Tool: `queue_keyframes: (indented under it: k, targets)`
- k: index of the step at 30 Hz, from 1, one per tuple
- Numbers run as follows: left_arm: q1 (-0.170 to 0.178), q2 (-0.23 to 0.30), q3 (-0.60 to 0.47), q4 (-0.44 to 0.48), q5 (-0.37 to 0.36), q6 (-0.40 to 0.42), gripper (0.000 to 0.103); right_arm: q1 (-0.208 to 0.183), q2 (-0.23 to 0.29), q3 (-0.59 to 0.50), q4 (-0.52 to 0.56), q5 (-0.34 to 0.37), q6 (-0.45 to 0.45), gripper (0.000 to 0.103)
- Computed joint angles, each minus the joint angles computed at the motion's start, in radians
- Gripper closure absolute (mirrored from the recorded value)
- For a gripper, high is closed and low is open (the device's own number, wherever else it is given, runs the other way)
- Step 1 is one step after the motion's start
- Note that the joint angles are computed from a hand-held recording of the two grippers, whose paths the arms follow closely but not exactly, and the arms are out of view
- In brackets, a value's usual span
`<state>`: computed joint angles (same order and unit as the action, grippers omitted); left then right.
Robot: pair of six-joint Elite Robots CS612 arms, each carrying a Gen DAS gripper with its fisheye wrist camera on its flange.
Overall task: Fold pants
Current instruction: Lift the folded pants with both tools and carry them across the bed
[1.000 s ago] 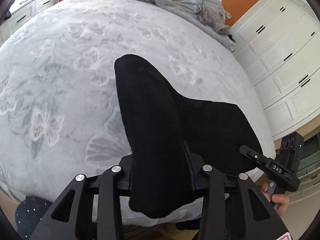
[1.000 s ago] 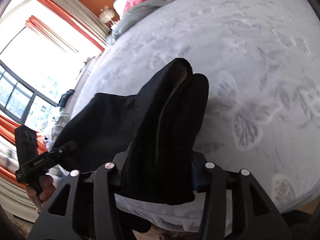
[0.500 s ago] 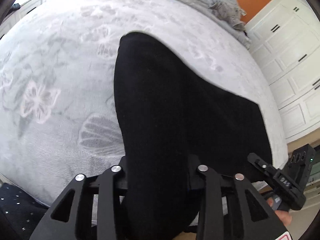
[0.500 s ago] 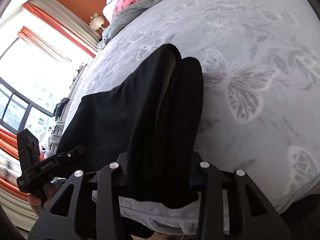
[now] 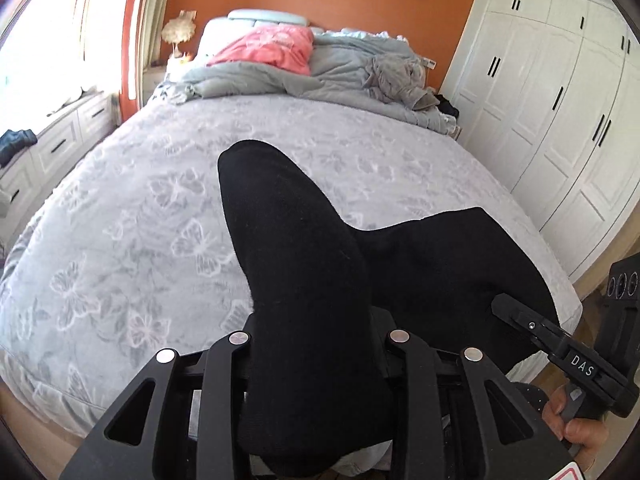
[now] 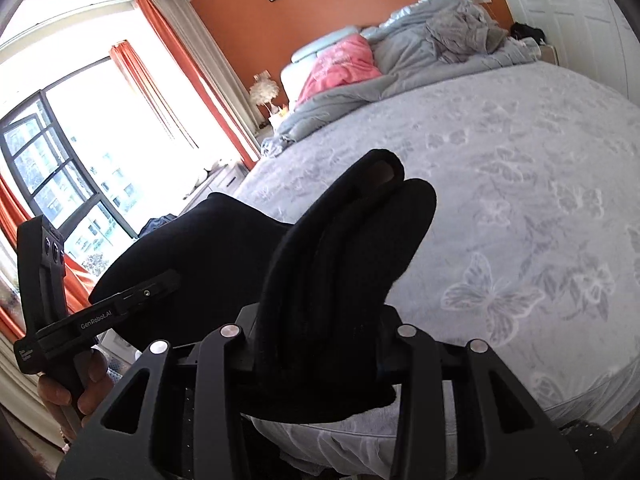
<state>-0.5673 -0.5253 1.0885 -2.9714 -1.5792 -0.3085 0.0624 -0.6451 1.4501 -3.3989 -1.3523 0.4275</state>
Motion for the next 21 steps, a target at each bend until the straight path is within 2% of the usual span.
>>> queue_keyframes:
  k: [4,12,16,21]
  targets:
    - [-0.003,-0.02,0.0,-0.046,0.033,0.029,0.076,0.007,-0.016,-0.019,-0.046,-0.026,-0.047,0.067]
    - [-0.003,-0.024,-0.07,-0.073,0.075,0.088,0.075,-0.013,-0.006,-0.103,-0.061,0.022,-0.06,0.067]
    - [-0.003,0.004,-0.153,-0.053,0.096,0.124,0.075,-0.028,0.026,-0.182,-0.058,0.045,-0.059,0.067]
    - [0.003,0.079,-0.318,0.006,0.115,0.152,0.075,-0.04,0.072,-0.294,-0.022,0.045,-0.078,0.067]
